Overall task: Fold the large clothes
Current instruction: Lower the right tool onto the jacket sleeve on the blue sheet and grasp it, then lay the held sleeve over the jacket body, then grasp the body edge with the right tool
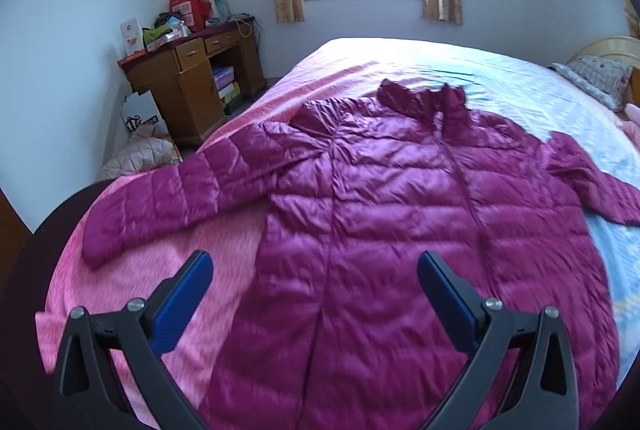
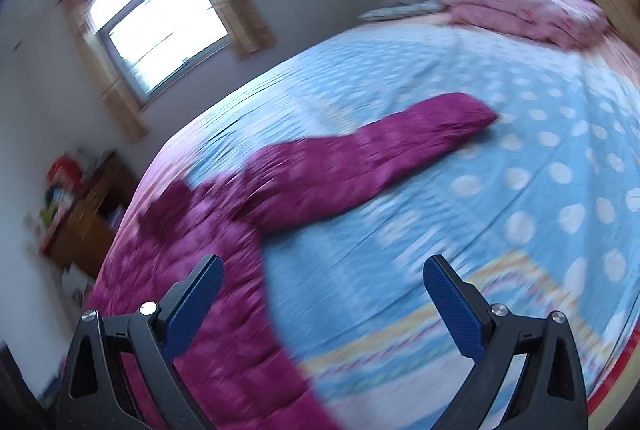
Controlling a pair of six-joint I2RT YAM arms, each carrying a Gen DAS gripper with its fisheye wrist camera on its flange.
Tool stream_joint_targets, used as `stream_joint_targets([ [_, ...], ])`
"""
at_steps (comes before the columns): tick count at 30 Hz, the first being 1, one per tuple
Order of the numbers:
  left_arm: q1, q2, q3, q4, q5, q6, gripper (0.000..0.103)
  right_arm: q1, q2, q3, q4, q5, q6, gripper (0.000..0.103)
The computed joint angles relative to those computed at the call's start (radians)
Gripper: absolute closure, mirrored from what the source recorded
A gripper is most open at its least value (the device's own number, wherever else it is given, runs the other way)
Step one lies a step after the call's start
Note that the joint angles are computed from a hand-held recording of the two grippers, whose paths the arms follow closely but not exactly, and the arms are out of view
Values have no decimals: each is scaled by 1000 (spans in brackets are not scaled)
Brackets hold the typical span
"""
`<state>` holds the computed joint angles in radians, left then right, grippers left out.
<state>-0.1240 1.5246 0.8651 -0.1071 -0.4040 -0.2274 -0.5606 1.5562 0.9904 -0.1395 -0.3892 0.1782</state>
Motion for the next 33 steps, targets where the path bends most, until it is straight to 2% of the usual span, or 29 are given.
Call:
stream_joint_targets([
  [3, 19, 100, 62, 43, 0, 18, 0, -103, 182, 183, -30, -64, 65, 21],
  [4, 22, 139, 81, 63, -2, 26, 0, -142, 283, 289, -51, -103, 100, 22],
  [8, 35, 240, 113, 116, -22, 10, 0, -193, 500, 531, -99, -127, 213, 22],
  [13, 49, 336, 137, 148, -37, -14, 0, -173, 695, 770, -149, -70, 274, 22],
  [15, 66, 357, 140, 146, 3, -30, 0, -153, 739, 845, -152, -11, 276, 22],
  [18, 97, 359, 134, 147, 80, -66, 0, -119, 817, 993, -227, 62, 267, 22],
  [20, 115, 369, 137, 153, 126, -83, 0, -100, 821, 1000, -238, 125, 230, 29],
  [22, 121, 365, 125, 170, 147, -92, 0, -82, 835, 1029, -278, 218, 168, 57],
  [23, 116, 367, 126, 171, 140, -92, 0, -82, 833, 1024, -276, 232, 154, 61],
  [25, 105, 371, 128, 172, 119, -90, 0, -93, 834, 1023, -277, 230, 139, 77],
  [26, 104, 378, 135, 174, 118, -90, 0, -93, 847, 1055, -304, 232, 119, 80],
  [27, 107, 380, 137, 176, 122, -89, 0, -92, 855, 1075, -317, 227, 96, 89],
  [28, 111, 381, 136, 181, 130, -89, 0, -88, 834, 1061, -317, 212, 64, 93],
  [33, 117, 378, 127, 194, 139, -87, 0, -13, 605, 817, -178, 209, -39, 94],
])
